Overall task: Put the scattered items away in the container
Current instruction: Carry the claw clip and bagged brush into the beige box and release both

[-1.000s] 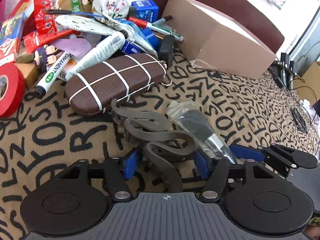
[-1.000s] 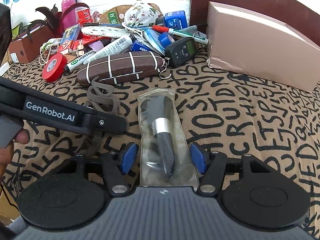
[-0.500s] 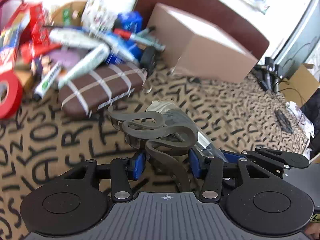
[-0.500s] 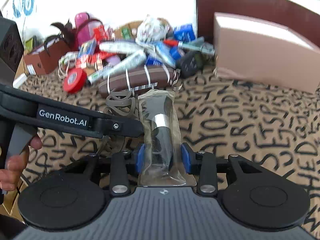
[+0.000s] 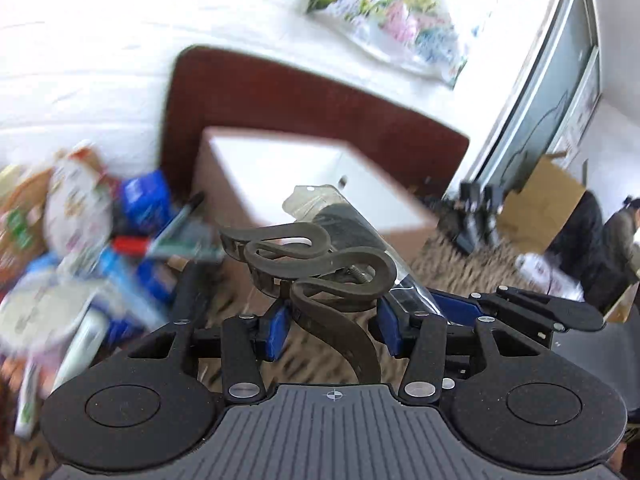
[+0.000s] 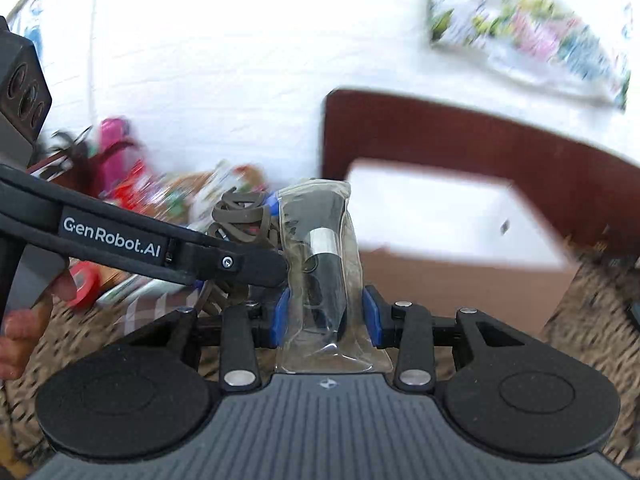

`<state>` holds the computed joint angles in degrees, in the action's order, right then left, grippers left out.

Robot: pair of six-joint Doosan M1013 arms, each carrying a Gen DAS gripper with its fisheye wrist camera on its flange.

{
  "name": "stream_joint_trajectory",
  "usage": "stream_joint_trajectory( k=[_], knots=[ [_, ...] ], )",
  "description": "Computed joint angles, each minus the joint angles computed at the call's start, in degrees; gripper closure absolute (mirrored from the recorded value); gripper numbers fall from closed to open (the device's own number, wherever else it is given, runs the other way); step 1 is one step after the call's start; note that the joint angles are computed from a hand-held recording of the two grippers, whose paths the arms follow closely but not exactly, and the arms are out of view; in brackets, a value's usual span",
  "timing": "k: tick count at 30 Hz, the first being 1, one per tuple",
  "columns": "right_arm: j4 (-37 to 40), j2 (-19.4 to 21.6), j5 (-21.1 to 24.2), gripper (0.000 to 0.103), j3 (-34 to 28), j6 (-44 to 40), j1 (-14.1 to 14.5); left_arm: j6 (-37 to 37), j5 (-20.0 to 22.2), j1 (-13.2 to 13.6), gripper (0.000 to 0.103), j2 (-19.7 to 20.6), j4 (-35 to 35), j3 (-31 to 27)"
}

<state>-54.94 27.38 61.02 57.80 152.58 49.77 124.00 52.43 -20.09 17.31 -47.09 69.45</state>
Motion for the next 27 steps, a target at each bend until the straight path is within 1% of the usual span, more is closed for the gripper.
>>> stream_joint_trajectory(
  k=[3,5,8,10,15,17,21,25,27],
  knots=[
    [-2.16,0.41,1.44,0.06,-1.67,-2.86,-1.67,-0.72,-1.46,-1.65,0.055,2.67,1.16,-4.81],
    [-2.48,0.74,2.02,0.059,-2.65,-4.38,-3.01,-1.65,-1.44,-2.49,0.055,4.82,2.03,-8.18],
    [-2.12,2.01,2.75,0.059,-4.25,-6.03,-5.17,-5.53,0.11,-3.79,0.055,8.86,4.78,-14.33],
    [-2.43,2.4,2.79,0.059,-3.96,-6.27,-6.41,-7.7,1.22,-4.49,0.054,11.71,5.79,-18.34],
    [-0.72,2.92,2.24,0.059,-2.86,-6.2,-9.31,-10.19,2.29,-6.26,0.054,17.35,9.43,-25.32],
    [0.77,2.93,1.59,0.059,-2.19,-6.2,-10.46,-11.97,3.77,-6.66,0.054,19.64,10.43,-28.35],
    [3.41,3.15,0.76,0.059,-1.54,-7.53,-12.2,-15.94,8.28,-7.27,0.054,24.4,12.56,-35.46],
    [6.11,3.66,0.58,0.059,-2.02,-8.94,-13.7,-18.4,11.91,-8.18,0.054,28.58,15.77,-42.5],
    [7.25,3.84,0.53,0.058,-2.2,-9.13,-14.31,-19.59,13.53,-8.51,0.052,30.39,16.79,-45.6]
  ],
)
